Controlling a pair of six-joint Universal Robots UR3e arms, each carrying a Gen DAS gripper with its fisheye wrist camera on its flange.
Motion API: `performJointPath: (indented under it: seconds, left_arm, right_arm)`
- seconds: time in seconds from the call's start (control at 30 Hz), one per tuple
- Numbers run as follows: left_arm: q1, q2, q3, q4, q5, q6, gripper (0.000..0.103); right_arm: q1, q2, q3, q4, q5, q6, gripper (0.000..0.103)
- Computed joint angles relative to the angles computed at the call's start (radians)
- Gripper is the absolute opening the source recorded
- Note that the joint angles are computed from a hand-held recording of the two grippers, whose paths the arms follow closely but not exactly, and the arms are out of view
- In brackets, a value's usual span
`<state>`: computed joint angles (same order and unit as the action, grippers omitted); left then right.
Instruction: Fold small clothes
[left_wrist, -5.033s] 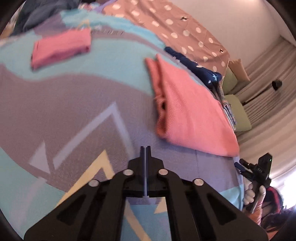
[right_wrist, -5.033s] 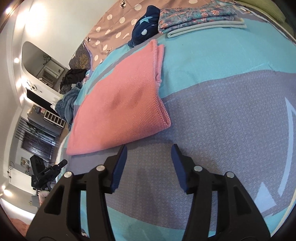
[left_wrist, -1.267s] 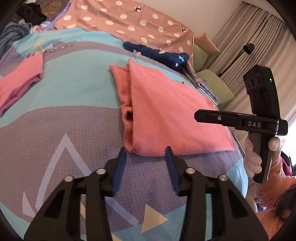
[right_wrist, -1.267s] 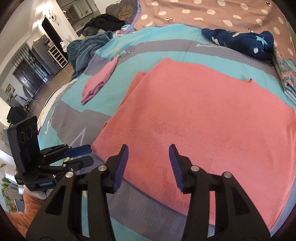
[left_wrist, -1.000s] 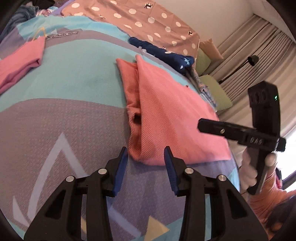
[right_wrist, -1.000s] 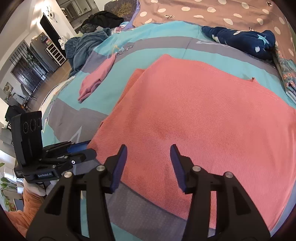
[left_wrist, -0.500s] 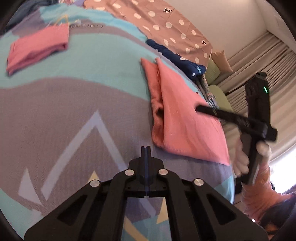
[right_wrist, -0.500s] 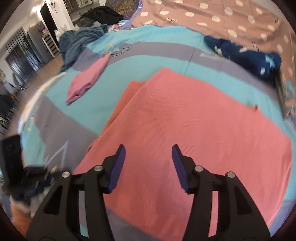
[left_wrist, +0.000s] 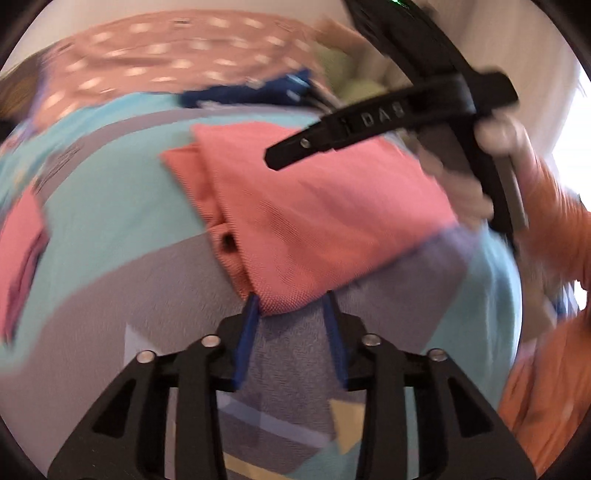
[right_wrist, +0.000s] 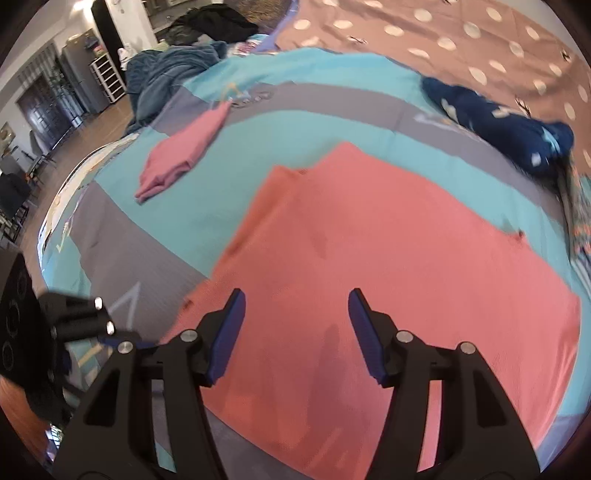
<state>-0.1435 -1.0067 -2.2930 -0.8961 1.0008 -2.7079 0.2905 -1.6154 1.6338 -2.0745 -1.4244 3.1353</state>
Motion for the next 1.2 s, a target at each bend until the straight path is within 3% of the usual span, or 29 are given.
performJointPath:
  seconds: [0.1, 0.23, 0.3, 0.37, 0.4, 0.5, 0.6, 0.63, 0.7, 0.77, 0.93, 1.1, 1.17, 1.2]
  left_arm:
    - [-0.029, -0.115, 0.102, -0.026, 0.051, 0.101, 0.038]
    - [0.025, -0.175, 0.18, -0.146, -0.073, 0.266, 0.037]
    - [0.07, -0.19, 0.203, -0.242, -0.153, 0.348, 0.025]
    - [0.12, -0.21, 0.22, -0.359, -0.229, 0.419, 0.005]
    - [0.135, -0.212, 0.226, -0.402, -0.234, 0.441, 0.004]
    - [0.168, -0.16, 0.171, -0.442, -0.177, 0.459, 0.003]
    - [0.259, -0.097, 0.143, -0.553, -0.212, 0.501, 0.003]
    - [0.245, -0.071, 0.132, -0.526, -0.197, 0.483, 0.007]
    - [0.213, -0.059, 0.125, -0.491, -0.191, 0.459, 0.022]
    - [0.148, -0.097, 0.121, -0.378, -0.18, 0.395, 0.041]
    - [0.082, -0.175, 0.14, -0.214, -0.147, 0.272, 0.042]
    - [0.092, -0.193, 0.183, -0.304, -0.169, 0.32, 0.042]
    - [0.096, -0.194, 0.189, -0.366, -0.176, 0.356, 0.031]
    - [0.102, -0.187, 0.181, -0.381, -0.176, 0.37, 0.027]
  right_arm:
    - [-0.034, -0.041, 0.046, 0.004, 0.003, 0.0, 0.059]
    - [-0.074, -0.075, 0.071, 0.022, 0.017, -0.004, 0.059]
    - [-0.083, -0.081, 0.073, 0.023, 0.014, -0.004, 0.059]
    - [-0.09, -0.083, 0.071, 0.025, 0.014, -0.002, 0.059]
    - [-0.091, -0.085, 0.071, 0.026, 0.014, -0.001, 0.059]
    - [-0.07, -0.064, 0.045, 0.025, -0.004, -0.01, 0.06]
    - [-0.022, 0.013, -0.029, 0.02, -0.034, -0.008, 0.06]
    - [-0.006, 0.047, -0.062, 0.022, -0.037, -0.009, 0.061]
    - [0.036, 0.144, -0.163, 0.035, -0.058, -0.001, 0.062]
    - [0.09, 0.268, -0.303, 0.059, -0.116, 0.025, 0.062]
    - [0.202, 0.568, -0.688, 0.207, -0.342, 0.091, 0.062]
    - [0.23, 0.847, -1.131, 0.467, -0.397, 0.181, 0.063]
    - [0.241, 0.926, -1.253, 0.511, -0.425, 0.178, 0.061]
    - [0.241, 0.952, -1.282, 0.503, -0.426, 0.157, 0.034]
